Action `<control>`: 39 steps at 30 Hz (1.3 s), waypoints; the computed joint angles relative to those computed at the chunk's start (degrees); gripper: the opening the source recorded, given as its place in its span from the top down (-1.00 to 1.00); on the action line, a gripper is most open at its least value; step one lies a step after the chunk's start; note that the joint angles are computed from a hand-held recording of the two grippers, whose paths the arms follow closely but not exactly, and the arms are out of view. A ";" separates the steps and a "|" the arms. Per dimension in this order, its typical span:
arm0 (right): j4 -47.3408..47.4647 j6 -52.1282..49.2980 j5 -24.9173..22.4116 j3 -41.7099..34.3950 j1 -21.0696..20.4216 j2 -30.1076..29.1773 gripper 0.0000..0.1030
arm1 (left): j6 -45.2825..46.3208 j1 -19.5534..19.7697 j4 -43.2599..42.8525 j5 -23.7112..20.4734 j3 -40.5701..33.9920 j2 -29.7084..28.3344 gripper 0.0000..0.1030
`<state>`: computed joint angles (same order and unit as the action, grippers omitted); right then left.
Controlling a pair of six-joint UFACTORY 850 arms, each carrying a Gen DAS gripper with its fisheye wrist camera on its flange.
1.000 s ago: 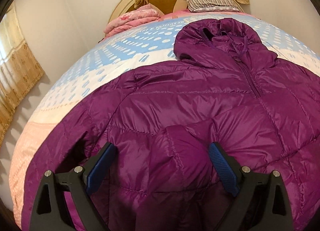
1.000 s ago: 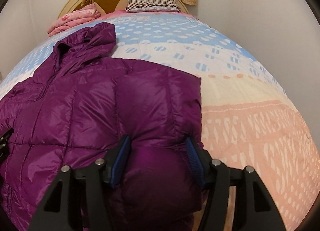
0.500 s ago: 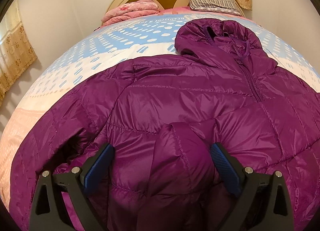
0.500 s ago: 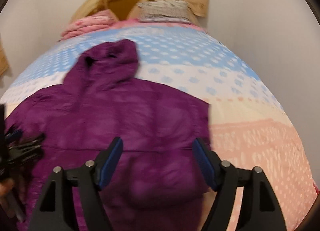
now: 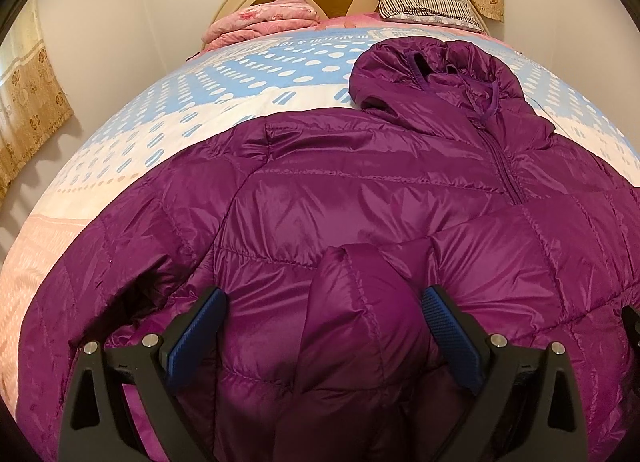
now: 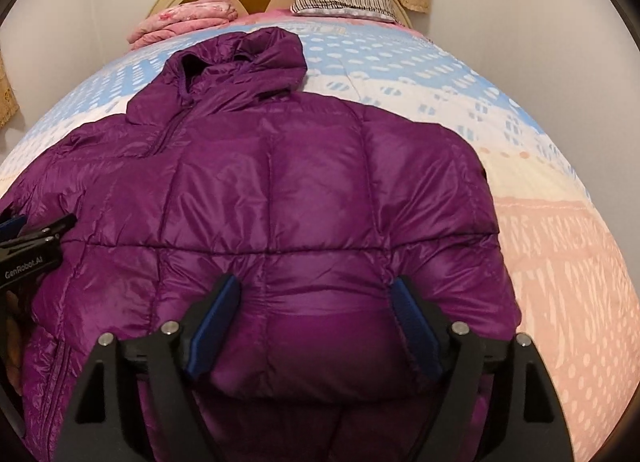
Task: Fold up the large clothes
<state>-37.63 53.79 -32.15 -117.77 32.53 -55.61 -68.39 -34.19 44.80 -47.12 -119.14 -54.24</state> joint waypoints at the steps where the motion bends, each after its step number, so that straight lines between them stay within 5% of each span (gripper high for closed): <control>1: -0.39 0.30 -0.28 -0.13 0.11 -0.09 -0.60 | 0.04 0.02 -0.11 0.05 -0.06 -0.03 -0.93; 22: 3.68 -3.60 -2.65 -2.23 -0.22 -0.43 -0.70 | 5.76 0.61 -4.19 0.41 2.26 2.85 -0.93; 26: -2.96 7.13 4.75 9.82 0.38 8.00 -0.71 | -6.77 -0.50 9.35 5.06 18.96 16.17 -0.93; 30: -8.04 11.25 8.71 20.06 2.55 14.69 -0.75 | -18.45 -1.34 21.28 0.78 35.60 28.48 -0.93; 35: -19.02 21.56 10.31 29.55 6.15 20.20 -0.78 | -25.37 -0.61 20.54 -9.57 51.52 38.57 -0.93; 39: -24.13 27.95 10.56 33.75 8.39 22.76 -0.78 | -30.47 0.42 15.68 -11.46 63.47 47.09 -0.93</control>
